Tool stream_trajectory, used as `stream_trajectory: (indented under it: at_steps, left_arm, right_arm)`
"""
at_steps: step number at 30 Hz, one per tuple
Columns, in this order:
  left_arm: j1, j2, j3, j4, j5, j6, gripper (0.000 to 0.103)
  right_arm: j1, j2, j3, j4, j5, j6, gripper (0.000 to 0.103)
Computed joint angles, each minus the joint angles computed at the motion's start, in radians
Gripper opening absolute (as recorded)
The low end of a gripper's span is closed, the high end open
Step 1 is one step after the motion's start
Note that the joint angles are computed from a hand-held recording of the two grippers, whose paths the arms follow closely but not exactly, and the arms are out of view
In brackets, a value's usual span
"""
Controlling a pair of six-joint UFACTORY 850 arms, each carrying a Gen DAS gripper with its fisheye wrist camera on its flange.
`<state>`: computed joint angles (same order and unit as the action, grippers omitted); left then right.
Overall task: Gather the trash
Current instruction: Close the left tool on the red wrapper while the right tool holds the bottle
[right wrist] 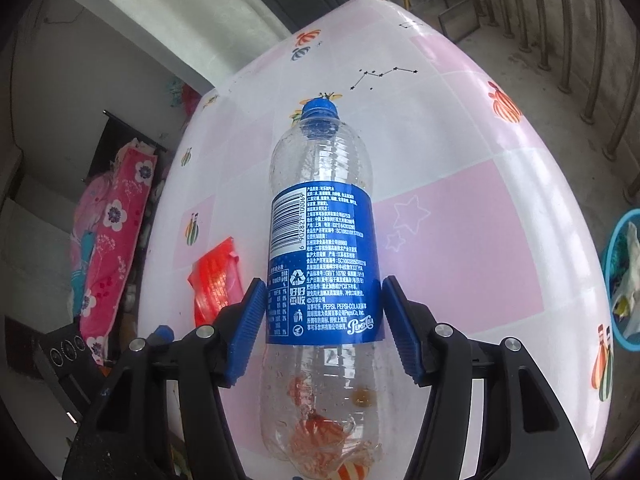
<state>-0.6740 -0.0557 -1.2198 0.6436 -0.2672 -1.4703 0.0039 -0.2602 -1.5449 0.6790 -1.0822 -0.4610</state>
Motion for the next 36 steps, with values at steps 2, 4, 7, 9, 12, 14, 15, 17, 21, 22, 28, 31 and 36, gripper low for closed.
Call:
stream_trajectory:
  at_steps: [2,4,7,9,12,14,15,17,21,22,28,31,36]
  left_arm:
    - [0.004,0.010,0.020,-0.002,0.001,-0.028,0.024]
    - [0.012,0.004,0.017,-0.075,0.011,0.025,0.032]
    - [0.020,-0.019,-0.003,-0.223,0.036,0.170,0.047]
    - [0.025,-0.055,-0.044,-0.299,0.000,0.244,0.048]
    - [0.028,-0.115,-0.107,-0.298,-0.060,0.254,0.048]
    - [0.010,-0.161,-0.175,-0.184,-0.161,0.229,0.048]
    - [0.003,-0.184,-0.206,-0.151,-0.205,0.234,0.048]
    - [-0.006,-0.215,-0.246,-0.106,-0.263,0.238,0.045]
    - [-0.003,-0.218,-0.242,-0.077,-0.270,0.216,0.028]
    - [0.003,-0.214,-0.236,-0.084,-0.257,0.215,0.027]
    - [0.021,-0.181,-0.181,-0.097,-0.180,0.187,0.020]
    - [0.019,-0.164,-0.159,-0.082,-0.165,0.152,0.019]
    - [0.016,-0.134,-0.121,-0.053,-0.155,0.090,0.019]
  right_arm:
    - [-0.004,0.003,0.009,0.008,-0.004,-0.018,0.056]
    - [-0.002,0.004,0.011,0.002,-0.009,-0.026,0.056]
    - [0.002,0.002,0.007,-0.006,-0.006,-0.031,0.056]
    - [0.001,0.003,0.009,-0.003,-0.006,-0.034,0.056]
    - [0.003,0.004,0.010,0.003,-0.008,-0.036,0.056]
    - [0.003,0.004,0.010,0.004,-0.010,-0.037,0.056]
    - [0.005,0.003,0.007,-0.001,-0.010,-0.034,0.056]
    - [0.004,0.004,0.005,-0.010,-0.011,-0.035,0.056]
    - [0.012,0.009,0.008,-0.029,0.004,-0.025,0.056]
    - [0.015,0.012,0.012,-0.031,0.010,-0.021,0.056]
    - [0.029,0.027,0.029,-0.044,0.036,-0.006,0.056]
    - [0.034,0.030,0.032,-0.053,0.043,0.002,0.056]
    - [0.043,0.032,0.032,-0.073,0.049,0.023,0.057]
